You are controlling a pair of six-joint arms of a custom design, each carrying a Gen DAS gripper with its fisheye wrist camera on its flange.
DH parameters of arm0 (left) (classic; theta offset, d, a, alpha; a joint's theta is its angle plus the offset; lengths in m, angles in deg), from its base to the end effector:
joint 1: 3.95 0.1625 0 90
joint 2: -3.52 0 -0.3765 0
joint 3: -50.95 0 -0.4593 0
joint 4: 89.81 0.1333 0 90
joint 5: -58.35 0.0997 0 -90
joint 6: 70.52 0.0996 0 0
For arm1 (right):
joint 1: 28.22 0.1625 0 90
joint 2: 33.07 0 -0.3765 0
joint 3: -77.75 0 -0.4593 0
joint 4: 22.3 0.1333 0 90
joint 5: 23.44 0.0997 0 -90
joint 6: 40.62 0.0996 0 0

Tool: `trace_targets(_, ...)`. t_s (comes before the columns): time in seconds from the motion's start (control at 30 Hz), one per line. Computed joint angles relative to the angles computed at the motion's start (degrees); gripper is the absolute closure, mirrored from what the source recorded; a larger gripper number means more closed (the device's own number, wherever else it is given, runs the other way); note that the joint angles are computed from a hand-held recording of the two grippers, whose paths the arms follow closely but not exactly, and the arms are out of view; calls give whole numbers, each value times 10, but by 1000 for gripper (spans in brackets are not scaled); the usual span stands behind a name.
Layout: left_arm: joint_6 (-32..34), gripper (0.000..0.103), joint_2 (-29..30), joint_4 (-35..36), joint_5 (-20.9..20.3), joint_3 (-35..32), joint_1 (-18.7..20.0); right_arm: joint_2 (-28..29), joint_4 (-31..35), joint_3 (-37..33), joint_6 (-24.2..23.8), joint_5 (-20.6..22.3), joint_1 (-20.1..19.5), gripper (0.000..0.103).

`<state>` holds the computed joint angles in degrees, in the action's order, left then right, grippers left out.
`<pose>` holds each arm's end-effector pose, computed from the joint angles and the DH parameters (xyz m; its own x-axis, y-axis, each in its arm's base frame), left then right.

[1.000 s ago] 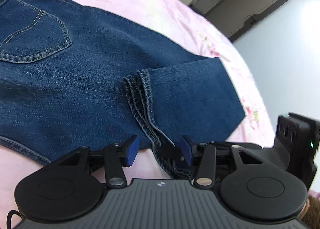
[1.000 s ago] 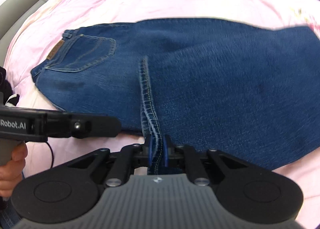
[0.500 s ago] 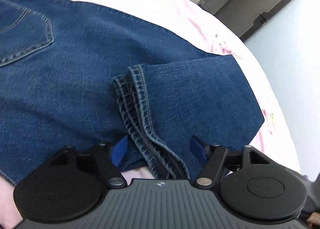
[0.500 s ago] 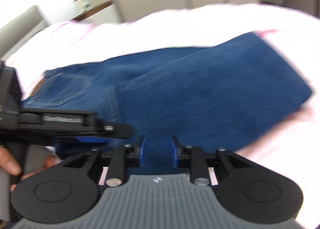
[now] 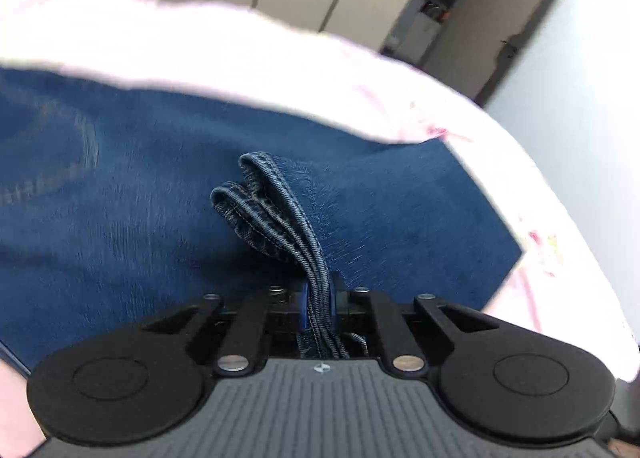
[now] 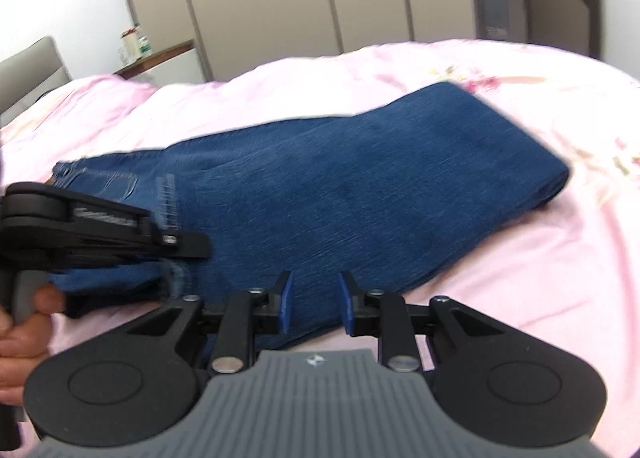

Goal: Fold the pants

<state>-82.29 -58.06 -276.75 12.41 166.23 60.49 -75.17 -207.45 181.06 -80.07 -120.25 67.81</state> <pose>-0.0644 -0.6041 0.1396 -0.9000 -0.2513 -0.3562 0.1335 0.6190 -0.7740 0.1879 -0.6222 -0.0140 -0.7125 -0.5539 0.4307 -0.6991 0.6126 -0.3686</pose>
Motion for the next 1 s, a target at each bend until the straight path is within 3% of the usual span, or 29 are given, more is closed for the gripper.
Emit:
trace_targets(0.17,113,93,-52,23,17,-18,-43,-36,15,9,36,5,4,76)
trace_targets(0.3,183,93,-98,75,40,-45,-66,-60,57,10,6,7,19,76)
trace_targets(0.43,192,93,-152,152,66,-63,-77,-61,110,-2,-19,17,33,76)
trace_targets(0.63,174,93,-245,255,125,-52,-80,12,57,-43,-69,-15,52,76)
trace_targets(0.73,166,93,-273,311,163,-53,-60,55,24,-79,-81,-36,58,77)
trace_targets(0.83,139,93,-288,360,199,-56,-17,67,16,-86,-74,-68,66,77)
trace_targets(1.0,86,93,-324,426,168,-46,56,66,-17,-60,-131,-89,73,78)
